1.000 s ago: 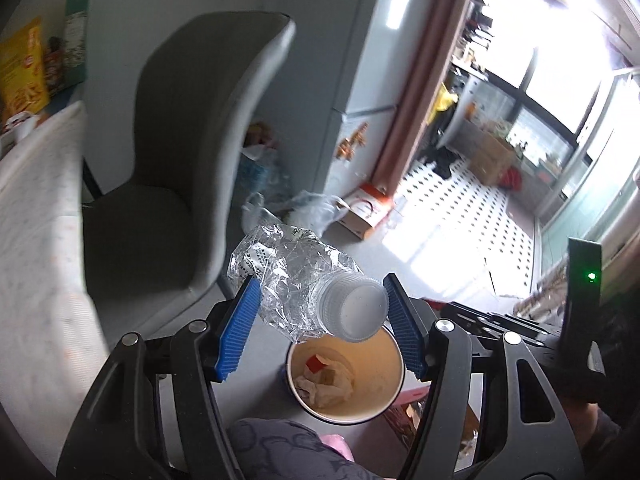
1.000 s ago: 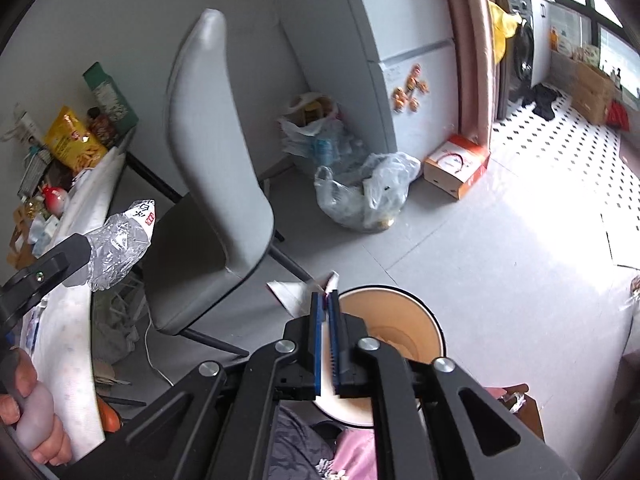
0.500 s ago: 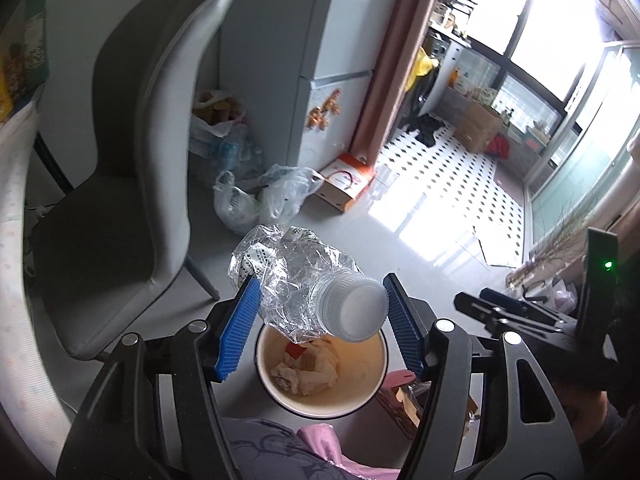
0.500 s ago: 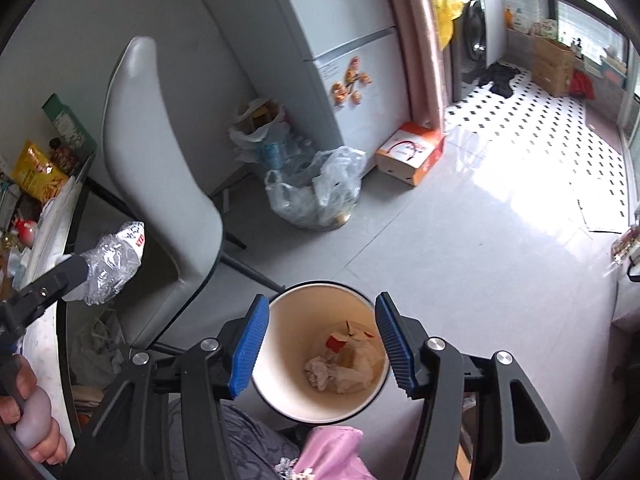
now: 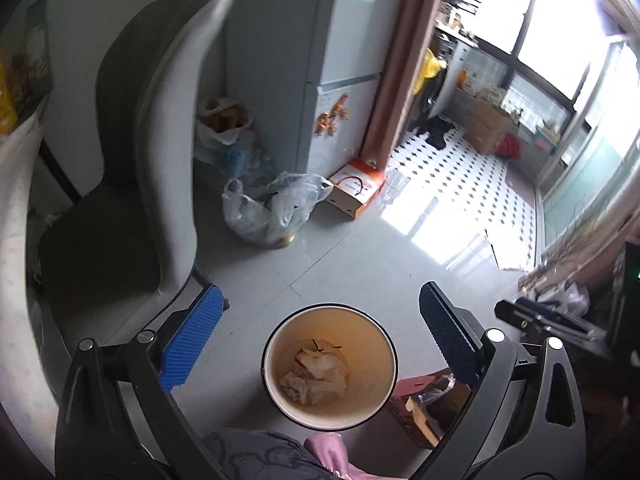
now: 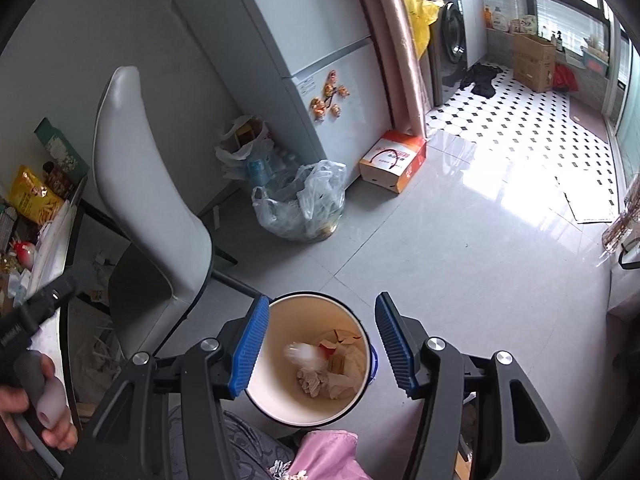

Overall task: Collect trash
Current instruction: 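Bring both tools back over the remaining trash on the table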

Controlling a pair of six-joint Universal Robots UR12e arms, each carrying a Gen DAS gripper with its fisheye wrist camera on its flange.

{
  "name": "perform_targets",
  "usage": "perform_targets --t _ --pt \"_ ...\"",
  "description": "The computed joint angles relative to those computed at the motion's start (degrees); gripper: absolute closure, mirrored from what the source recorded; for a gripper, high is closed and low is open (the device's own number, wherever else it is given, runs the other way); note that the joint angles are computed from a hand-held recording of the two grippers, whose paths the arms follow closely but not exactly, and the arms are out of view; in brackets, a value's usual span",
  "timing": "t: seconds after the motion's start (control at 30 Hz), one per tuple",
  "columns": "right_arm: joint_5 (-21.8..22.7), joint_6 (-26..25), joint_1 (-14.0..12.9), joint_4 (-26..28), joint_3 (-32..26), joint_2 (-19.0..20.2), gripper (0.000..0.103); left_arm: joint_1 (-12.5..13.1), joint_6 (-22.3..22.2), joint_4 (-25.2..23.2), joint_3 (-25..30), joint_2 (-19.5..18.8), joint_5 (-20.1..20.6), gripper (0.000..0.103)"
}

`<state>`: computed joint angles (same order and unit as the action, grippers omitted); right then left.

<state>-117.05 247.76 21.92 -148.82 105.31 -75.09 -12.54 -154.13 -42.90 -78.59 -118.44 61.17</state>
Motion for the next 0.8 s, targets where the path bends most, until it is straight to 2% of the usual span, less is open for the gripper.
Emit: perform_targets --t 0.23,0.43,0.53,0.6,0.8 --pt "0.5 -2.5 0.6 -1.5 -2.5 1.7 0.047 2.5 -3.6 1.7 0.6 0.7 -0.2 0.005" --pt "0.6 -5.2 1.4 -2.6 -5.7 3.2 0.046 5.4 -6.8 5.2 -0.5 2.4 -1.0 0.005" --pt "0.2 -6.7 1.9 -2.9 -7.5 4.1 0.037 6.5 -8.2 6.7 -1.4 3.2 -1.2 0.005" --pt "-0.2 -7.9 2.4 -3.7 -8.9 4.9 0.028 7.5 -9.3 7.6 -1.9 3.8 -1.2 0.005" --pt "0.3 -11.8 3.2 -4.8 -13.2 7.1 0.018 10.0 -12.3 10.8 -3.4 5.0 -1.1 0.005"
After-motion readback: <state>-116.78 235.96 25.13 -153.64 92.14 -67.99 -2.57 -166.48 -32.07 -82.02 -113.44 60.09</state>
